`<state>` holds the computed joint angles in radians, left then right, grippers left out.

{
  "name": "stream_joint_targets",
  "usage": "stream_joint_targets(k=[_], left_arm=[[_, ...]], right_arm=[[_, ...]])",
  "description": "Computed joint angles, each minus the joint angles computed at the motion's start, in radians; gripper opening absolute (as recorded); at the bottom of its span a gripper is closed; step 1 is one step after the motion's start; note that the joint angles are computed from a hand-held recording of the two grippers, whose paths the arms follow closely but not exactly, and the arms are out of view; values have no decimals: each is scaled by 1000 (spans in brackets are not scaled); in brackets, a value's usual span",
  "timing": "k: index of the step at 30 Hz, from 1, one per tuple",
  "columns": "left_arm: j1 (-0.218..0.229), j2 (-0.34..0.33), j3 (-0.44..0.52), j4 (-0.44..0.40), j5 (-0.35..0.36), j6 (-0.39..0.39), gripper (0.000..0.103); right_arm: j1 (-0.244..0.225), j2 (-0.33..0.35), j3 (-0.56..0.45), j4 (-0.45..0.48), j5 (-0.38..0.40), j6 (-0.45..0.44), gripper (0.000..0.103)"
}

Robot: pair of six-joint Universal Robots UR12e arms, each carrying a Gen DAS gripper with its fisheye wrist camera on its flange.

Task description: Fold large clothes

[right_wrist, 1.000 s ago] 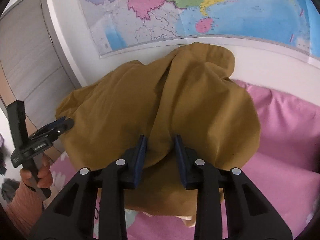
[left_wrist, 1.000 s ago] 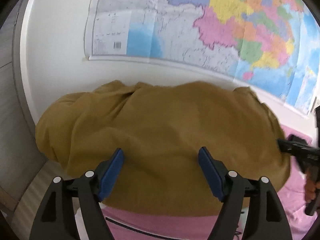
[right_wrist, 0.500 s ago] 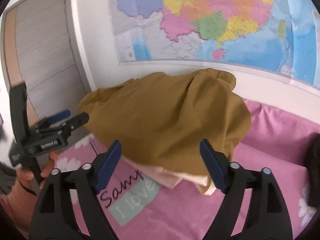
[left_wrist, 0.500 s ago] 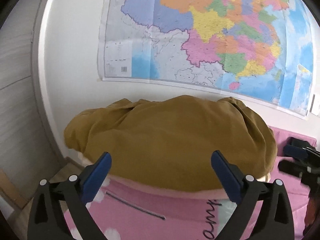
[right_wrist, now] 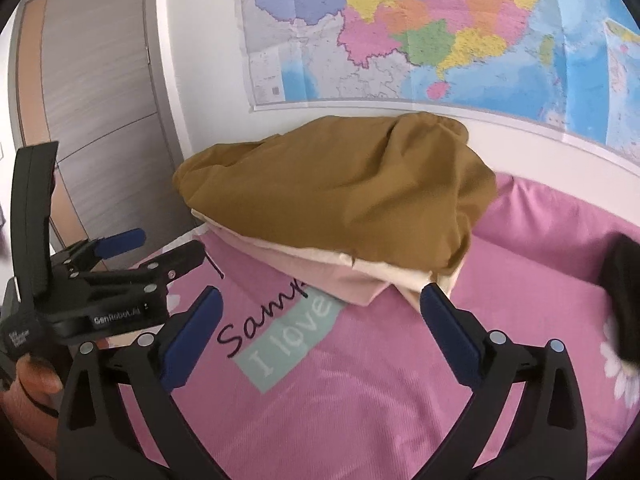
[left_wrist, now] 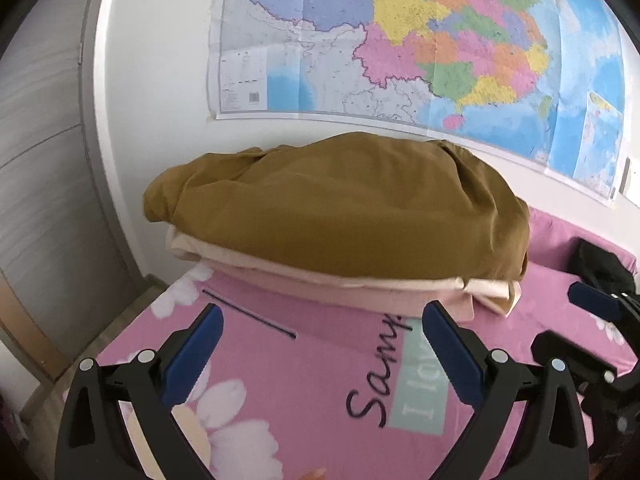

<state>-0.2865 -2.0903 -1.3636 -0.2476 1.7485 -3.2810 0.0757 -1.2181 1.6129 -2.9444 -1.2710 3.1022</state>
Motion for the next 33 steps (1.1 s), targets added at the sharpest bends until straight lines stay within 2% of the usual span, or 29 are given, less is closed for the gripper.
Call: stream_joint_targets(k=[4,7,11,18,33], left_arm=[[-3,18,-26,-24,-7,-31,97],[-12,26,-41,-18,29,-46,97],[-18,38,-58,-26,38,-65,97],[-33,54,-89,-15,82,-62,97],[-41,74,-121,16,94,-70,97]], right_arm=[[0,-17,29,-6,-7,-2,97],[1,-30,51,-23,-12,0,97],[3,-44,75,-29,-15,-4,97],[3,-62,106,-37,-8,-2,97],[2,-81,138,-67,-17,12,98]])
